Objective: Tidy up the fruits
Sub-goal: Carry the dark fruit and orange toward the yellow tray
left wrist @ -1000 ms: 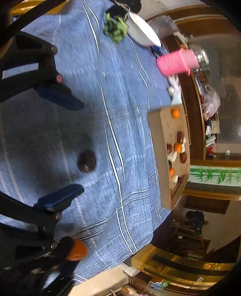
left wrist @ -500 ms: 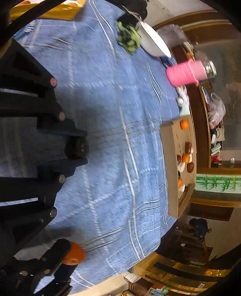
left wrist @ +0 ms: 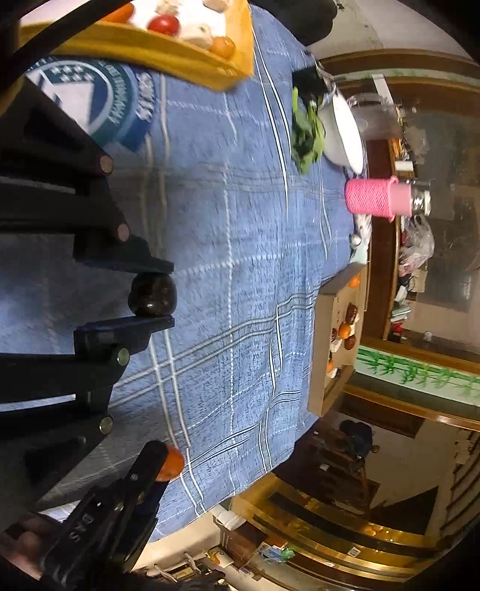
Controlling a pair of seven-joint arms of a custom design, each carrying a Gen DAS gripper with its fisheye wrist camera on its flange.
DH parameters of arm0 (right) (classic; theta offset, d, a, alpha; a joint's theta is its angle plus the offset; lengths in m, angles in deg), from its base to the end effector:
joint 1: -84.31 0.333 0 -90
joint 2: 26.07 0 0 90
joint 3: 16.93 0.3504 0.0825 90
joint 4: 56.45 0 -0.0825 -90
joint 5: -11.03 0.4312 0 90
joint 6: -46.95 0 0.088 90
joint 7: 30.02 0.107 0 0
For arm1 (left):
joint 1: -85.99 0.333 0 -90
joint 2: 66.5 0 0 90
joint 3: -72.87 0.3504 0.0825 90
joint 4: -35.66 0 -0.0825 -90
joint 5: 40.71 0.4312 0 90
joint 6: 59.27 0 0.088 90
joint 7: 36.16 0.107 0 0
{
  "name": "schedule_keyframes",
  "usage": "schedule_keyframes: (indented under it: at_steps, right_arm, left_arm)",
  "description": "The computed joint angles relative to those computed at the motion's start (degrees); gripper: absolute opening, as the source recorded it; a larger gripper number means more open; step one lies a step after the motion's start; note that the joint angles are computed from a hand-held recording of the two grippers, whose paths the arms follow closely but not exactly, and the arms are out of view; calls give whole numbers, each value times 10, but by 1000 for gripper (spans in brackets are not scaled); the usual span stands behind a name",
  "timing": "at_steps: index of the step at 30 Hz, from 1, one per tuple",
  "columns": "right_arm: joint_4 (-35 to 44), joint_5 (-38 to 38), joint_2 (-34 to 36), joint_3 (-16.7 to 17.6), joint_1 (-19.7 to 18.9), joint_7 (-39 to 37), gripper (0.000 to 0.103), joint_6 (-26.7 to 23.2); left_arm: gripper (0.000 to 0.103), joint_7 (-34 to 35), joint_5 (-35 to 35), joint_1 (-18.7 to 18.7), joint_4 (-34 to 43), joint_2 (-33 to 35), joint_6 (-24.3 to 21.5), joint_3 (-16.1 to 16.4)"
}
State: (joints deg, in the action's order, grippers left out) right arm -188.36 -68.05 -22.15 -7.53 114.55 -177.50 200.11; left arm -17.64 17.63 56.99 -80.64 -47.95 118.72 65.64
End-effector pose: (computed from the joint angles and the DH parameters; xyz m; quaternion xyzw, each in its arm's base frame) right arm 0.4157 0.3826 0.3330 -0.5637 0.7309 -0.2253 0.3118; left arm 0.4955 -0.4457 0.3515 -0.5243 0.7639 -0.3541 0.1273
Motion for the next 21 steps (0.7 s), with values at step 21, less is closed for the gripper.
schedule_keyframes:
  at_steps: [21]
  right_arm:
    - [59,-7,45,4,44,-34,32,10]
  left_arm:
    - [24,-216,183,19,-86,-92,-36,-3]
